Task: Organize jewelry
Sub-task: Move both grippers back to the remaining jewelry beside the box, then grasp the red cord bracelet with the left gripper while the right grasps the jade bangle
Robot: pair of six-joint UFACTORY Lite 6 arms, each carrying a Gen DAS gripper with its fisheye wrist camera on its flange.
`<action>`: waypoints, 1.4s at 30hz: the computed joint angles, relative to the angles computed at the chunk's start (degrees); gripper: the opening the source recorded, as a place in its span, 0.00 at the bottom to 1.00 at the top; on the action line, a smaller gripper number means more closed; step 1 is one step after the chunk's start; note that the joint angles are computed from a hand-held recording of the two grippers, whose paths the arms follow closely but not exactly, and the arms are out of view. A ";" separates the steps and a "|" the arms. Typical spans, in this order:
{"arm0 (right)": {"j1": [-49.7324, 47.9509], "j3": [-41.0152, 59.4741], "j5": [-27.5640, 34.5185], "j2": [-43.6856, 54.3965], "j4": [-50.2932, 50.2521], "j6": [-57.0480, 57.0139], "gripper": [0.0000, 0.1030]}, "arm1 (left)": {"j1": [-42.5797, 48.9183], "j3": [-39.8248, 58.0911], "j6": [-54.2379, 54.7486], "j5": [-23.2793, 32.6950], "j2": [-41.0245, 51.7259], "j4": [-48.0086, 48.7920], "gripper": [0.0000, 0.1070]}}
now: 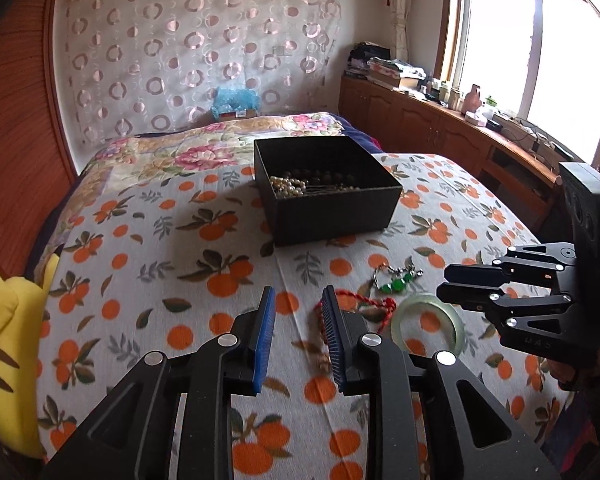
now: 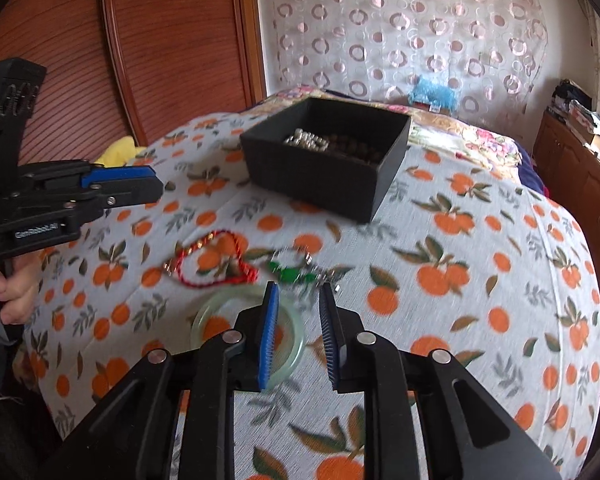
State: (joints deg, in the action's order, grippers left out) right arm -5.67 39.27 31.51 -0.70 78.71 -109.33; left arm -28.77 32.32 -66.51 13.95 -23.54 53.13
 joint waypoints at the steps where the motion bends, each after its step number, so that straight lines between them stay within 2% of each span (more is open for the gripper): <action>1: 0.27 -0.43 -0.35 -0.02 -0.43 0.22 0.22 | -0.87 -0.98 -1.20 0.85 -1.18 0.75 0.21; 7: 1.95 -1.59 -3.88 0.20 -2.77 1.07 0.22 | -2.34 -3.28 -2.38 1.82 -3.05 0.90 0.22; 9: 1.62 -2.38 -4.88 -0.03 -2.40 -0.09 0.13 | -2.56 -3.11 -3.04 1.60 -2.20 1.30 0.22; 13: -0.70 -2.62 -5.03 -0.36 -3.00 -0.18 0.08 | -2.89 -1.73 -4.71 0.90 0.94 2.97 0.22; 16: -2.65 -1.95 -3.25 0.82 -2.58 -1.67 0.08 | -2.48 -0.18 -5.77 -0.30 4.56 4.18 0.22; 20: -1.65 -4.02 -5.18 -0.39 2.73 -8.22 0.09 | -1.16 2.62 -3.77 -2.29 9.98 2.38 0.22; 29: -1.82 -4.02 -4.95 -0.30 2.89 -8.46 0.09 | -0.21 10.20 5.04 -2.54 20.80 -5.38 0.22; 34: -2.06 -3.66 -4.38 0.19 2.57 -8.00 0.09 | -0.49 11.87 -0.20 -1.19 22.62 -0.30 0.22; 36: -2.20 -3.67 -4.17 0.18 2.35 -7.79 0.09 | -0.69 11.98 -2.66 -0.81 22.89 2.28 0.20; 38: -2.20 -3.67 -4.23 0.14 2.36 -7.84 0.09 | -0.84 11.54 -5.46 -0.52 22.69 5.13 0.06; 42: -2.20 -3.69 -4.20 0.13 2.36 -7.81 0.09 | -0.26 9.04 -9.89 -1.27 20.00 9.10 0.06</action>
